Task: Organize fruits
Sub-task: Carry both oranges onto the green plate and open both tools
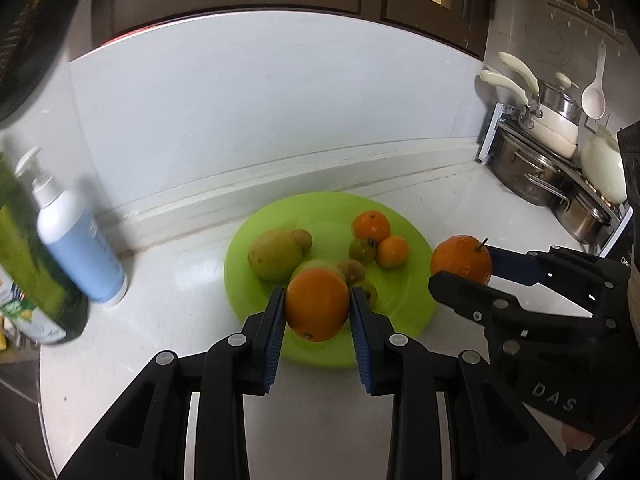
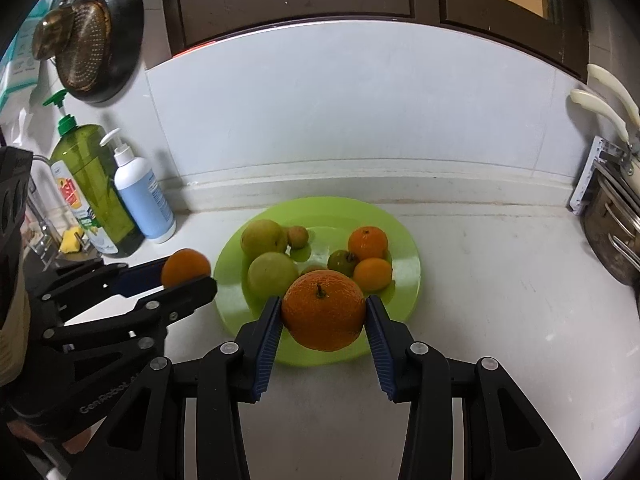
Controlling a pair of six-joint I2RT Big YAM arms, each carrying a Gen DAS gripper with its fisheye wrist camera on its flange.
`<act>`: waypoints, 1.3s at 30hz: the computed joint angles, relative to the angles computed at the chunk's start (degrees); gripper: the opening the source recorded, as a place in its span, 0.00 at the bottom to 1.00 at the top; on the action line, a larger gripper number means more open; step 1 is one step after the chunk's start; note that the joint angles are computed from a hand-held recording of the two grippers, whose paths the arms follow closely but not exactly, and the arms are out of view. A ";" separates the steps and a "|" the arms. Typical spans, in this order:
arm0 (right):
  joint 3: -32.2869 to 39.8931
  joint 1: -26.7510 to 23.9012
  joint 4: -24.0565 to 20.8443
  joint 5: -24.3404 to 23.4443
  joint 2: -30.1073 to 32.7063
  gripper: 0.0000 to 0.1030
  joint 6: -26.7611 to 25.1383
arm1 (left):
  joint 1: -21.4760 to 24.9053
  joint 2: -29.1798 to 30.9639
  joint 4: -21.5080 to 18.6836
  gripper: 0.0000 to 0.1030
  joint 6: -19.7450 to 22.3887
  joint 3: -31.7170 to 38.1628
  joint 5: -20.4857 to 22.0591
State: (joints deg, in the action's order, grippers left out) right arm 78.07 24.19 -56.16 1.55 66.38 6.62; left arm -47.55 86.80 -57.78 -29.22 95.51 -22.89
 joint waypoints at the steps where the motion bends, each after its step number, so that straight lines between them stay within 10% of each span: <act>1: 0.50 -0.09 -0.04 0.01 0.59 0.42 -0.39 | 0.56 0.61 0.10 0.31 0.51 0.65 0.95; 39: 7.30 -4.78 -5.95 -7.04 14.32 0.42 0.58 | 7.86 20.31 -8.41 0.32 9.81 23.24 11.88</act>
